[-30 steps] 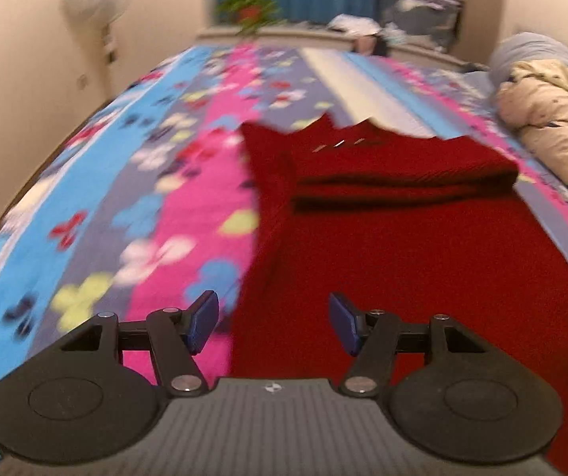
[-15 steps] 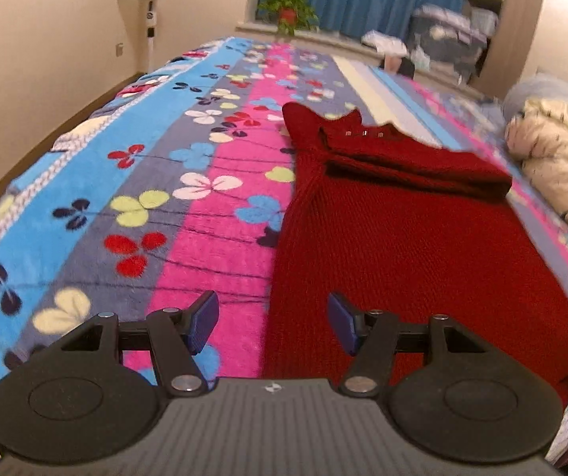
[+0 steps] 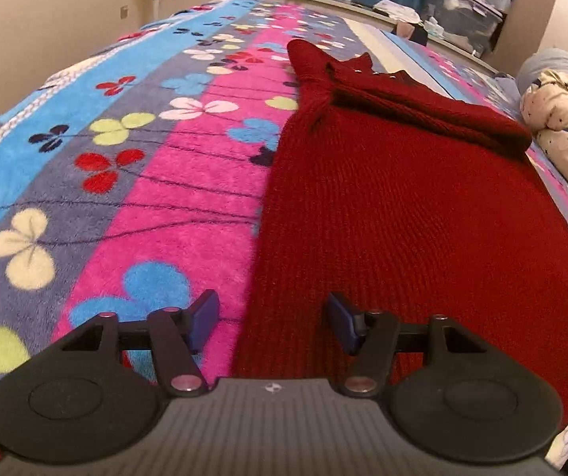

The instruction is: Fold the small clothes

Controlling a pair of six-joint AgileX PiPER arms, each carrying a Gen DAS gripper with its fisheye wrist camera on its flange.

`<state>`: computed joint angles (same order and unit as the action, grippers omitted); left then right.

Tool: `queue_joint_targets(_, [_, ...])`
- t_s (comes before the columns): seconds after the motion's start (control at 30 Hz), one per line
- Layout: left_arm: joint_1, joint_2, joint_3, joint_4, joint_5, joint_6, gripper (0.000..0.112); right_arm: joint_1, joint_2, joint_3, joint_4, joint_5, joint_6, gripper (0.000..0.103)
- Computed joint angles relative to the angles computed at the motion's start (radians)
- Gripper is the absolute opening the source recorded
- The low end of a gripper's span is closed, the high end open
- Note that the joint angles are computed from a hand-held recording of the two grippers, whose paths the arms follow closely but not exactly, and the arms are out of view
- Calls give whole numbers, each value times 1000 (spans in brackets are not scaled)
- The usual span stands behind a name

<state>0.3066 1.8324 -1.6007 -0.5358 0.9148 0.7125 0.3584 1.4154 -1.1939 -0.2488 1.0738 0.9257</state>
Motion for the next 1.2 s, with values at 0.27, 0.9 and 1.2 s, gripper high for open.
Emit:
queue_joint_targets(0.27, [40, -18, 6, -120, 52, 95, 15, -17, -45, 29, 38, -90, -72, 11])
queue_joint_targets(0.9, [45, -6, -13, -55, 135, -1, 33, -43, -57, 45, 126, -72, -95, 36])
queue_joint_targets(1.2, [76, -41, 21, -180, 146, 105, 14, -84, -167, 113, 204, -274, -160, 13])
